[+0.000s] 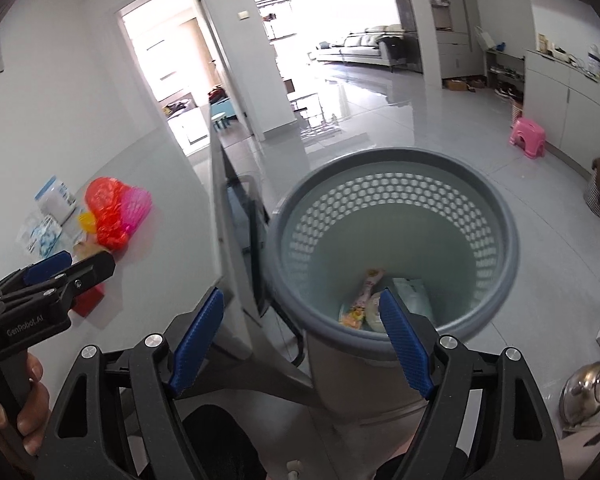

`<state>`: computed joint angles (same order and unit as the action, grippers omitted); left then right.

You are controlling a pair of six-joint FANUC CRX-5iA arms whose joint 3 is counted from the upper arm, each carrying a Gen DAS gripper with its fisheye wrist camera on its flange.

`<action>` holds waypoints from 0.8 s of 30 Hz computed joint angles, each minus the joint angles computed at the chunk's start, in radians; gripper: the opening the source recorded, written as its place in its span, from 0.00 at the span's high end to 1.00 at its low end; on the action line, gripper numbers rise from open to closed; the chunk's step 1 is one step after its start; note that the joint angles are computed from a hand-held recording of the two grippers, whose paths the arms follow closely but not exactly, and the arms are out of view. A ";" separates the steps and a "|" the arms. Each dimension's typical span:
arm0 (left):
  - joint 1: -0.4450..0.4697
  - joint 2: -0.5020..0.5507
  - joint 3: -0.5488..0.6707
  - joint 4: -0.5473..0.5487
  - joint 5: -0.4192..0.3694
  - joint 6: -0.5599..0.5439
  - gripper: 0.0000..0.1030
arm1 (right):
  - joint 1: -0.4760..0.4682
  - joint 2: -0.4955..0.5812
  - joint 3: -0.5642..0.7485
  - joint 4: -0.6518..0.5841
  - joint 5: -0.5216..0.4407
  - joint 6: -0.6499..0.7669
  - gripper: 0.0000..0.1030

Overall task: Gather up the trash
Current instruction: 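Move back to the table and grasp the brown cardboard strip with the right gripper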

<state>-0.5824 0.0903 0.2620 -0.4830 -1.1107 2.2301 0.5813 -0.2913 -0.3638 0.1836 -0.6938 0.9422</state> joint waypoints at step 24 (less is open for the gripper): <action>0.252 -0.309 -0.317 -0.048 -0.011 0.129 0.08 | 0.241 0.232 0.210 0.009 0.026 0.082 0.26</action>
<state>-0.3301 -0.2191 -0.0554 -0.5312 -1.1222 2.3588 0.8225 -0.0594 -0.1537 0.1922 -0.6681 1.0246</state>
